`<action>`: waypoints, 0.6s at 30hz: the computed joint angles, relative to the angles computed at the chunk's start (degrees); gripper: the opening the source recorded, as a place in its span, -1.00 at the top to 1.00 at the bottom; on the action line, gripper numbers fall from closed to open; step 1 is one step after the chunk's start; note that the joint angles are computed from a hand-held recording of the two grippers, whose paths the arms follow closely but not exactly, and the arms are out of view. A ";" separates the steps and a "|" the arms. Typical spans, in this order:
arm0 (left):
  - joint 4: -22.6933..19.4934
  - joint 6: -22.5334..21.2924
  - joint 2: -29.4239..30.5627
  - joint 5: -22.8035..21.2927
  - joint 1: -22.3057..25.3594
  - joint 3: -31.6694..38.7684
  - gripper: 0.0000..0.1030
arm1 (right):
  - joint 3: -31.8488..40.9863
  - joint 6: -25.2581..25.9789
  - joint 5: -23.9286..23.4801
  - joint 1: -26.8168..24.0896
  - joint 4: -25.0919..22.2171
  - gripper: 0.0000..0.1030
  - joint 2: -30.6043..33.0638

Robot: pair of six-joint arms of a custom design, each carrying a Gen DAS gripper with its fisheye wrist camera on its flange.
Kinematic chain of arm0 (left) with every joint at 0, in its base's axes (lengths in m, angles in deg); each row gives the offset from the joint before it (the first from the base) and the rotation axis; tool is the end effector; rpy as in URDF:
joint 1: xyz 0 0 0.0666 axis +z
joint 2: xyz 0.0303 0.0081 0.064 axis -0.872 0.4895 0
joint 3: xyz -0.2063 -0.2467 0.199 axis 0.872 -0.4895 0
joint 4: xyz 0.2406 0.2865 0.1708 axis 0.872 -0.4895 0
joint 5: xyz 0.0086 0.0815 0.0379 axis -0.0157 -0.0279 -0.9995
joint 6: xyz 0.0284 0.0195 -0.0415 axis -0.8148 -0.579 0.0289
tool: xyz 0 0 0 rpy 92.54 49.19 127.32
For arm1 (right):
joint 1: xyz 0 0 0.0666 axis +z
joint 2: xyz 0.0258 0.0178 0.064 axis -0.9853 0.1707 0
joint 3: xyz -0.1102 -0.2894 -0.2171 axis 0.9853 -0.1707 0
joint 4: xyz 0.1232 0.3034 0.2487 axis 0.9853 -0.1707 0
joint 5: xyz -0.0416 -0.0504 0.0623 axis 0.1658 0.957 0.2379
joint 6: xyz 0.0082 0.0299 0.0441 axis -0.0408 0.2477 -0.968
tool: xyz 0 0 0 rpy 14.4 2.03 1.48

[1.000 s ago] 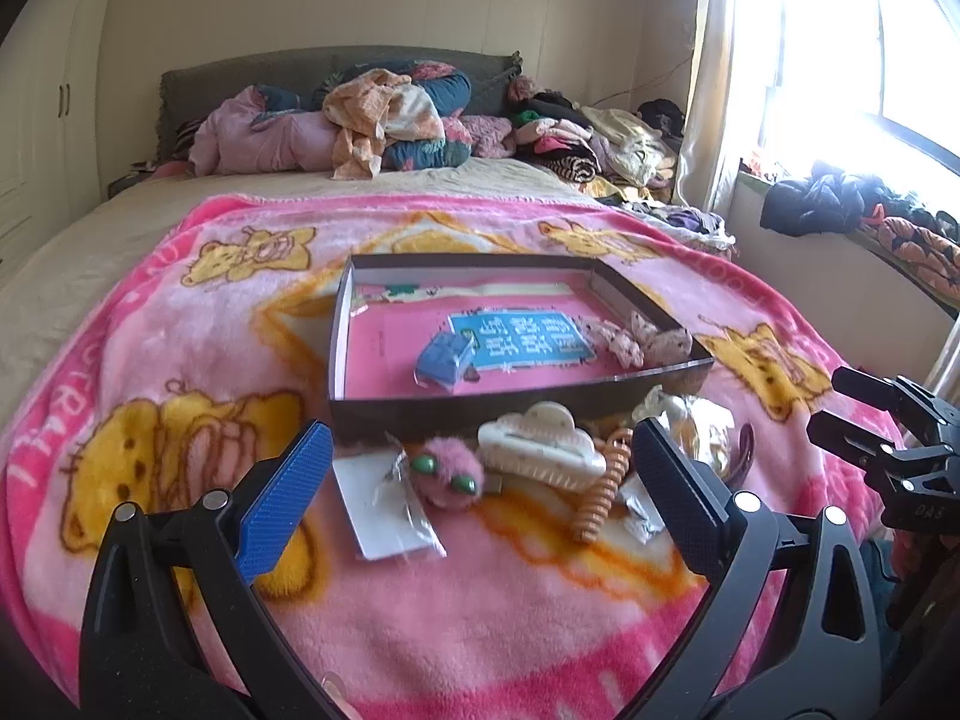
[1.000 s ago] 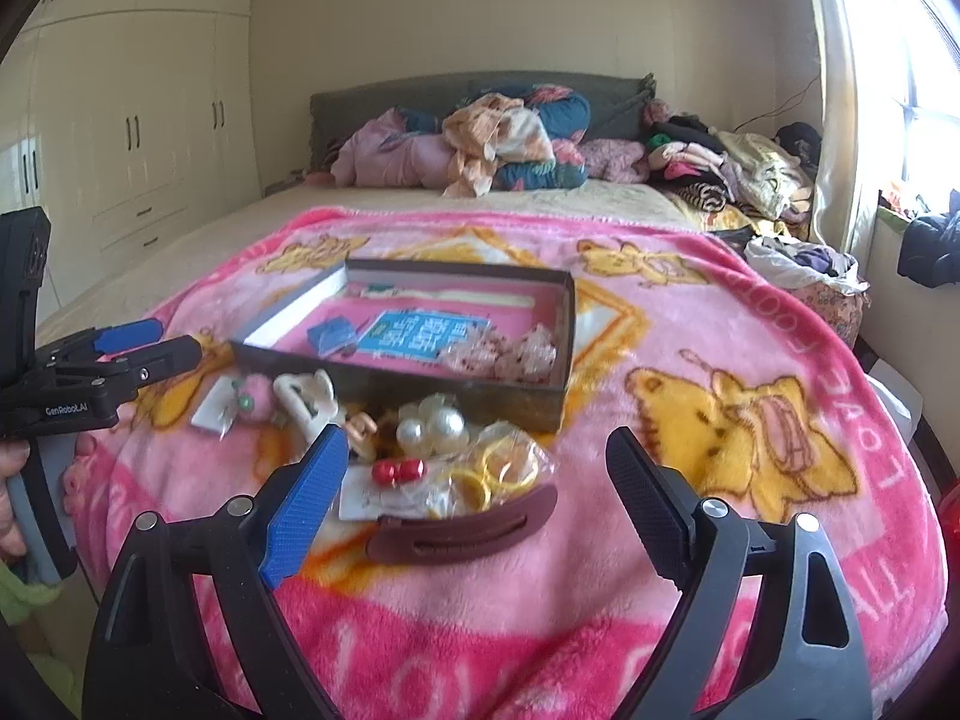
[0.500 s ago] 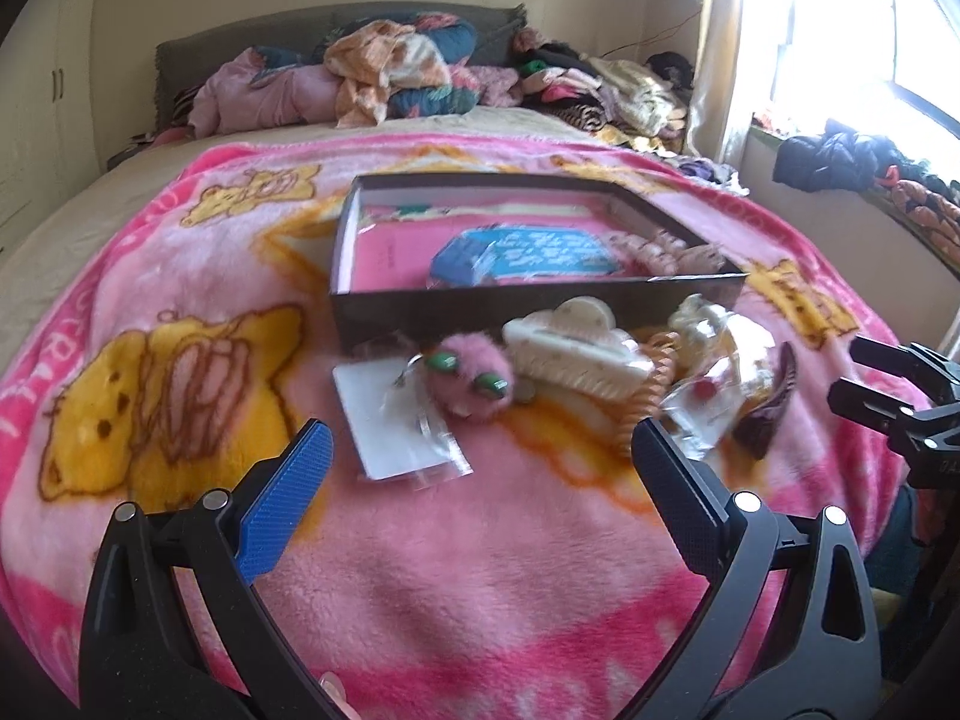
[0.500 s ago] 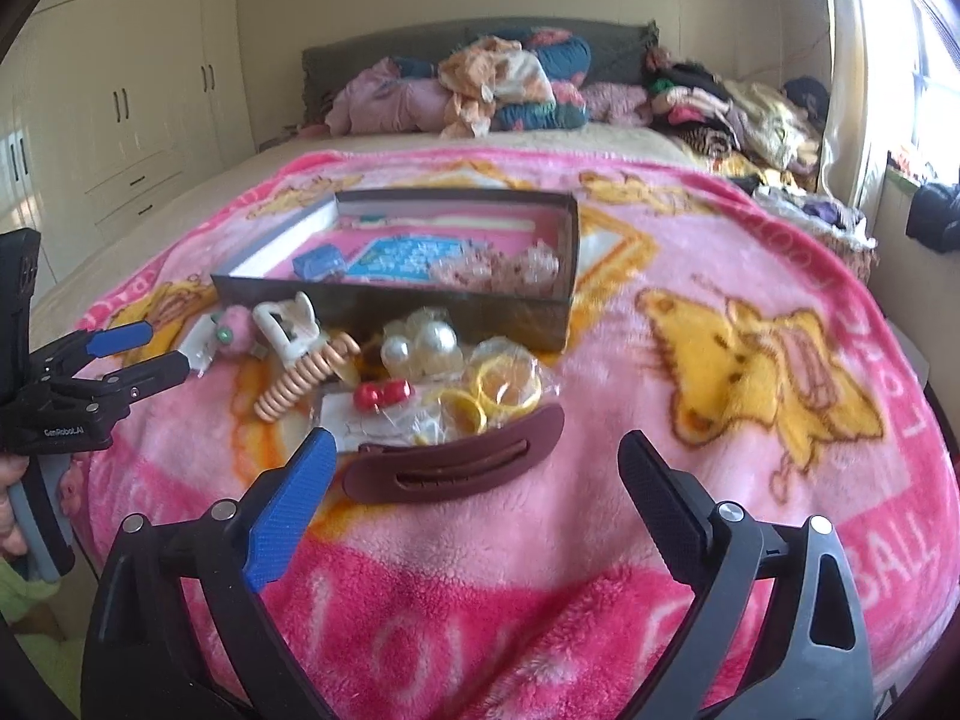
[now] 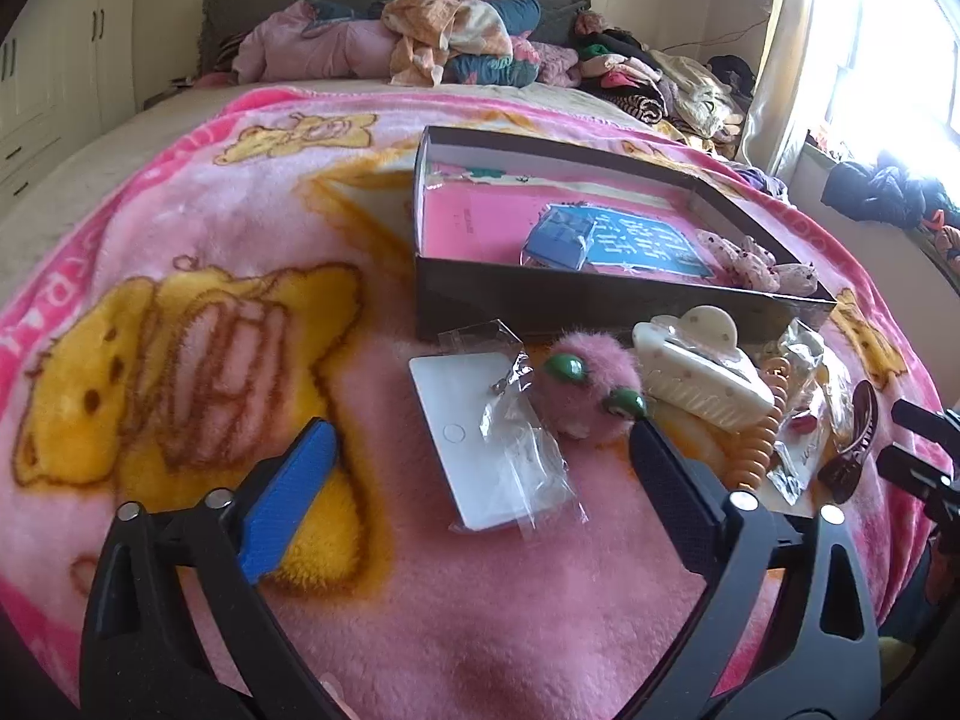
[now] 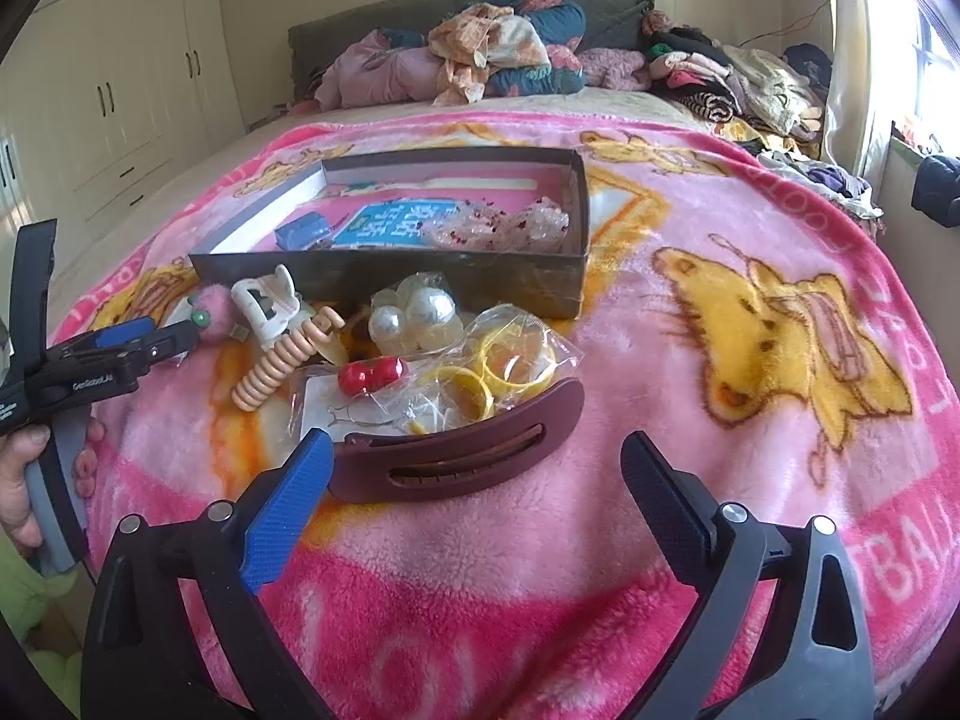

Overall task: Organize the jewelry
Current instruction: 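Grasp the bagged earring card with the left tool while the right tool grasps the brown clip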

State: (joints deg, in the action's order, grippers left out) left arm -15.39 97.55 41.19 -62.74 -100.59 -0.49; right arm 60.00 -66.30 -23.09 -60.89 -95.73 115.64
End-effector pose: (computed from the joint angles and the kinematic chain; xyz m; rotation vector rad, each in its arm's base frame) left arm 0.2866 -0.2120 0.2839 -0.5385 2.2552 0.0473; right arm 0.3893 0.1476 0.2951 -0.8111 2.2485 0.4339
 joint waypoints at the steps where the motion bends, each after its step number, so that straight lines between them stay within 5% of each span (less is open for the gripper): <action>1: -0.16 -0.06 0.45 0.13 0.08 0.21 -0.52 | 0.28 -0.15 0.52 0.20 -0.38 -0.83 0.43; 7: 0.29 -2.20 1.94 0.54 -0.43 1.10 0.19 | 1.24 -3.34 -0.03 0.64 -1.06 -0.84 1.95; 15: 1.18 -2.87 0.81 0.85 -0.99 0.39 0.34 | 3.63 -13.62 0.33 0.00 -1.62 -0.82 5.11; 18: 1.25 -2.94 0.19 0.91 -1.25 0.14 0.34 | 4.19 -15.09 -1.22 -0.83 -2.35 -0.51 5.80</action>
